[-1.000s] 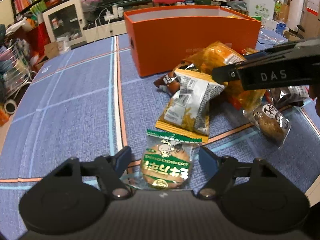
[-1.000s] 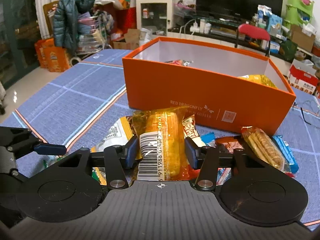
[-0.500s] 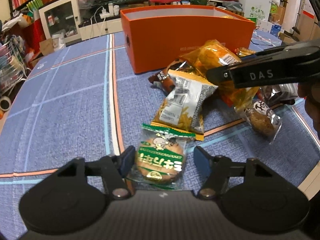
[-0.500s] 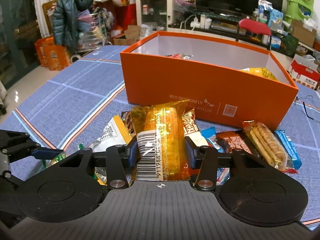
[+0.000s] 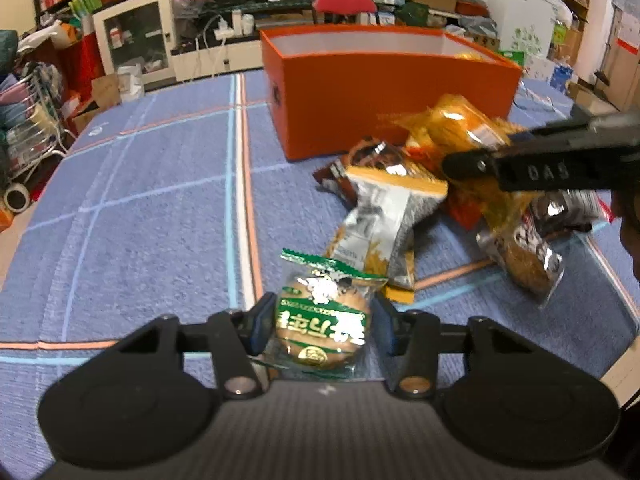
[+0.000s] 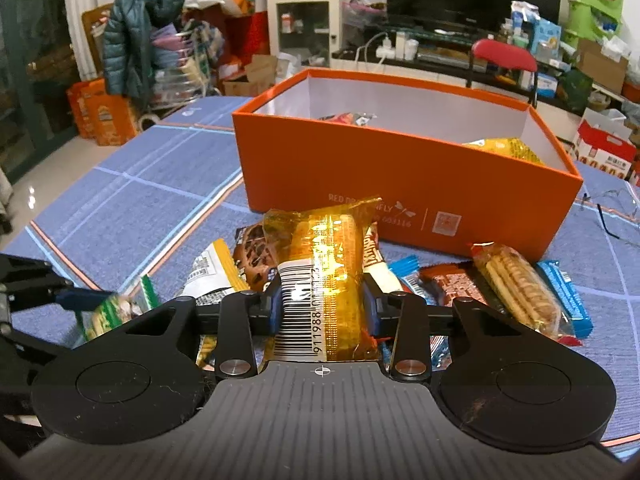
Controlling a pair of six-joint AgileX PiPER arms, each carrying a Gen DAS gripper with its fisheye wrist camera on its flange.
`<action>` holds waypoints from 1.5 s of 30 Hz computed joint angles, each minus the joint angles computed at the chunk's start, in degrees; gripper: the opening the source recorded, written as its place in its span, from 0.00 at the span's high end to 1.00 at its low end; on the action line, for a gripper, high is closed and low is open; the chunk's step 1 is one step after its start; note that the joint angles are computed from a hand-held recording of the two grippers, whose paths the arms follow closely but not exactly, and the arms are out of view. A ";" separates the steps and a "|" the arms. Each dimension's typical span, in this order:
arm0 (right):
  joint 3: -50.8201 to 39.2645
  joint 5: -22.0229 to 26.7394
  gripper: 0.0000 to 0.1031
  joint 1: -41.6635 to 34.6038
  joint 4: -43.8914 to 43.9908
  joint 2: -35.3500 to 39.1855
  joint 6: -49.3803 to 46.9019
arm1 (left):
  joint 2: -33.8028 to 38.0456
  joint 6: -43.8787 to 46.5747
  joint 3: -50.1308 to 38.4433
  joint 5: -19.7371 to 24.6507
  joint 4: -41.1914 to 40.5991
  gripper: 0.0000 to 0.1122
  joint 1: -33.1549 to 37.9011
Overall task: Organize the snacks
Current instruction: 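Lift the biscuit with the left tool while the right tool lifts the bread, dropping both in the box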
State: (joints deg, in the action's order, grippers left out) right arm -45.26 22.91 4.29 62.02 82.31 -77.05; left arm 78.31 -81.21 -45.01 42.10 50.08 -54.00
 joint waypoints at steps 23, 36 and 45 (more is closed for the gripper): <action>2.21 -3.04 0.80 0.69 0.42 -4.24 -1.12 | 2.90 -5.66 -7.58 13.10 2.29 0.56 -1.58; 3.98 0.11 0.80 -3.53 2.50 -9.55 -2.38 | 5.09 -8.29 -14.94 19.24 7.25 0.56 -3.44; -1.74 7.18 0.80 -9.61 2.92 -10.17 0.42 | 6.92 -5.56 -21.49 17.29 7.68 0.56 -0.61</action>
State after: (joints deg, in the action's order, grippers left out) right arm -47.01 30.10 -5.32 64.94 72.14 -76.63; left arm 85.23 -86.77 -66.50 59.39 57.76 -54.62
